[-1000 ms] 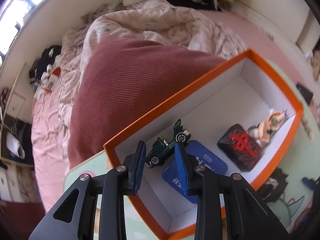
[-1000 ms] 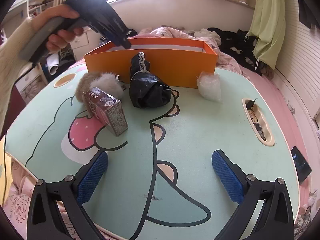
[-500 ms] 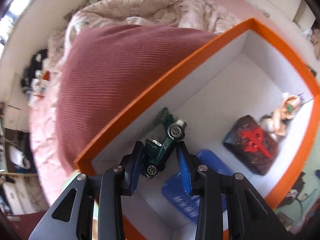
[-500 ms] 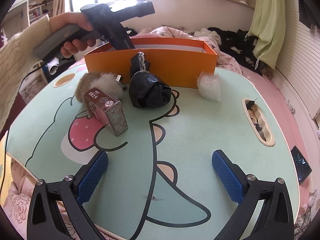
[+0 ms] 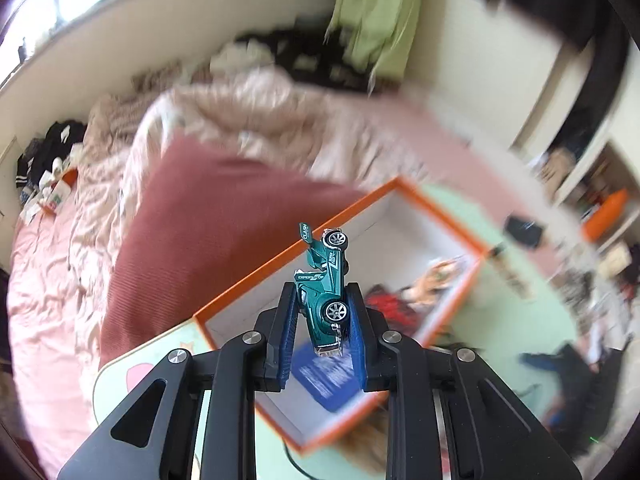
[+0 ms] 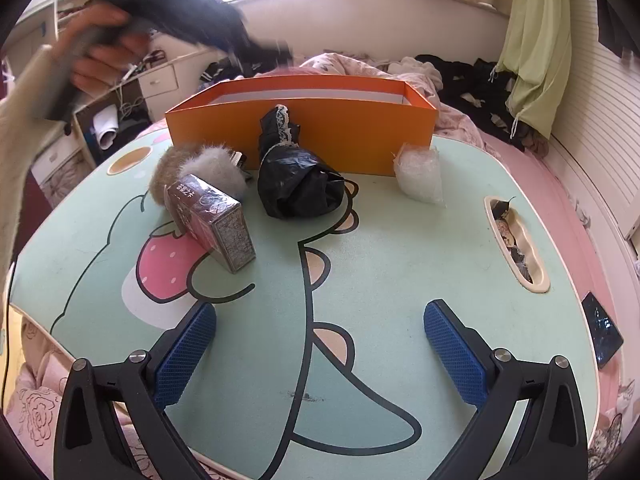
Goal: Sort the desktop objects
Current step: 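Grasp the green toy car in the box with the left gripper, lower it to table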
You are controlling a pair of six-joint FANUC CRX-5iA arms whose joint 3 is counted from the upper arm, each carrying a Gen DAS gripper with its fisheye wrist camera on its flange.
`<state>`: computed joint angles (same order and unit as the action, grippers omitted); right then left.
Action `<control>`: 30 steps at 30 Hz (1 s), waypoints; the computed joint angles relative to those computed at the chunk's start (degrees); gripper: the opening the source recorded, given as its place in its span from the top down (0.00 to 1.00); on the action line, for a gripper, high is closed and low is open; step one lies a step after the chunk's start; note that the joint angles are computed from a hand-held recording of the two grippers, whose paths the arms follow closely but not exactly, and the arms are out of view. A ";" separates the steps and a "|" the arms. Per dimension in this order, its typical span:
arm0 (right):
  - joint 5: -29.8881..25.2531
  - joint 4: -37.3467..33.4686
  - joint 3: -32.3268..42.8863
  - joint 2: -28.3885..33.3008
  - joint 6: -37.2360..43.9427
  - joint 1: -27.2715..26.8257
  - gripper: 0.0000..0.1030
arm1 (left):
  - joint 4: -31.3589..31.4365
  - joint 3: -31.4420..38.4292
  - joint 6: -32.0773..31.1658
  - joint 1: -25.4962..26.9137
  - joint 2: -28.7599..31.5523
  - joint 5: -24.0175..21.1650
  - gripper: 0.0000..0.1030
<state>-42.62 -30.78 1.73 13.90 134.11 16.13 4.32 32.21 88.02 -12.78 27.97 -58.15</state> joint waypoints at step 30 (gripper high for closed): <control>-0.11 -0.23 0.07 0.13 0.39 -0.18 0.00 | -35.99 -34.98 53.18 -17.17 -22.50 13.92 0.18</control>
<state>-42.72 -31.02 1.80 14.03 134.51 15.94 -31.67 -2.77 141.20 -29.95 5.48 -44.22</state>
